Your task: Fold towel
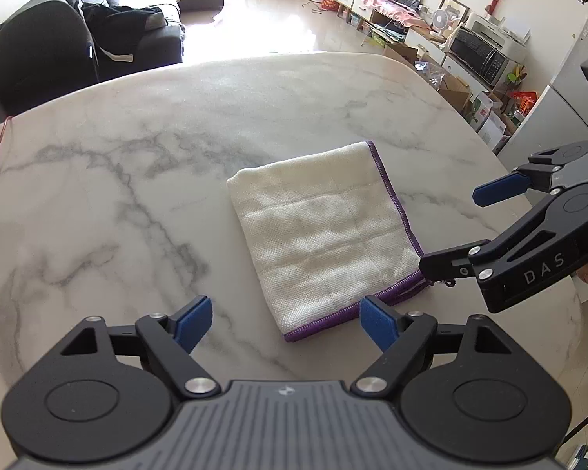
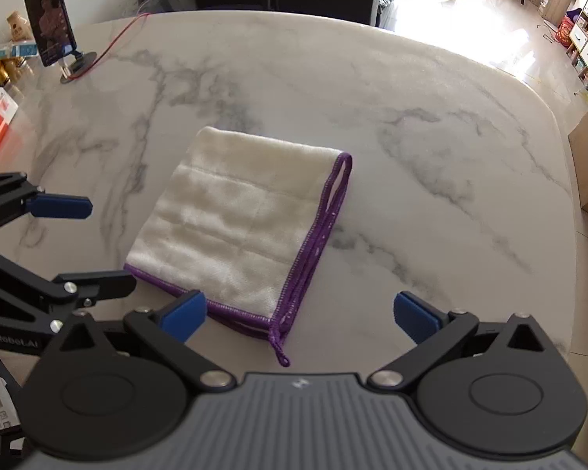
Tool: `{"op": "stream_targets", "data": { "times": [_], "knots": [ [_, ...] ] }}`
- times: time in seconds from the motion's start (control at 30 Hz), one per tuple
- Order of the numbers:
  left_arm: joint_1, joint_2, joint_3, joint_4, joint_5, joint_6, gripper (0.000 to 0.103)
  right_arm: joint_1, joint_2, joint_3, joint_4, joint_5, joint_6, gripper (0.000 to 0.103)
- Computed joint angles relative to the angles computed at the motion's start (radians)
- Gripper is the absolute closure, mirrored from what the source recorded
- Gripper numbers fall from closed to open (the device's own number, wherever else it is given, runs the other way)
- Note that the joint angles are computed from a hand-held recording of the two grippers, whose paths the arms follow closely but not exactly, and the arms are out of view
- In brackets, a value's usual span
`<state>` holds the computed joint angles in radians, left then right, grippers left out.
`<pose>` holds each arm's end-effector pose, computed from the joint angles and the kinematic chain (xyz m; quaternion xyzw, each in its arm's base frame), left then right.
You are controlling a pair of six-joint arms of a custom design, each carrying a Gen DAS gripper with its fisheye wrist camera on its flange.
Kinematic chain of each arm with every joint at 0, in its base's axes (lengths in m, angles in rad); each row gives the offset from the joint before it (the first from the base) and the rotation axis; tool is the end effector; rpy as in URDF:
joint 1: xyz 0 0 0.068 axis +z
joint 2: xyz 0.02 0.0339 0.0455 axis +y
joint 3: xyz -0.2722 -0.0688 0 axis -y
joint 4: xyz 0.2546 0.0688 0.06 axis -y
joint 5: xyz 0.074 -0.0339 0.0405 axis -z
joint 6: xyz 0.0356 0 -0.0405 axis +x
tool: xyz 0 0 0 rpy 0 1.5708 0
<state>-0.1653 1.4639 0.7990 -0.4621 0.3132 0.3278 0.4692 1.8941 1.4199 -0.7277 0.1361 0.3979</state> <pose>0.2691 -0.0560 0.1769 0.2684 0.9260 -0.1340 0.2290 0.3588 0.1765 0.2068 -0.0225 0.9806 0.0162 0.1941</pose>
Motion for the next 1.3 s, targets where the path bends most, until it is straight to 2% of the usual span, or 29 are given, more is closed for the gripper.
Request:
{"op": "stream_targets", "data": {
  "times": [0.03,0.07,0.33,0.6,0.83,0.97,1.1,1.3],
  "knots": [
    [-0.005,0.000,0.000,-0.001,-0.013,-0.016,0.002,0.000,-0.008,-0.008,0.001,0.004,0.003,0.000],
    [-0.009,-0.004,-0.004,0.004,-0.023,-0.030,0.001,0.001,-0.012,-0.014,0.003,0.007,0.009,0.000],
    [-0.046,-0.045,-0.050,0.051,-0.176,-0.122,0.001,0.034,-0.059,-0.092,0.059,0.057,0.012,0.000],
    [-0.039,-0.076,-0.083,0.058,-0.199,-0.204,0.001,0.089,-0.072,-0.124,0.100,0.169,0.036,0.000],
    [-0.060,-0.116,-0.138,0.108,-0.245,-0.288,0.001,0.127,-0.110,-0.209,0.241,0.243,0.082,0.000],
    [-0.086,-0.138,-0.178,0.146,-0.297,-0.317,0.001,0.164,-0.116,-0.247,0.294,0.334,0.094,0.000],
    [-0.116,-0.167,-0.221,0.184,-0.373,-0.326,0.001,0.180,-0.143,-0.289,0.319,0.367,0.156,0.000],
    [-0.122,-0.204,-0.247,0.185,-0.390,-0.354,0.001,0.206,-0.140,-0.299,0.251,0.384,0.315,0.000]
  ]
}}
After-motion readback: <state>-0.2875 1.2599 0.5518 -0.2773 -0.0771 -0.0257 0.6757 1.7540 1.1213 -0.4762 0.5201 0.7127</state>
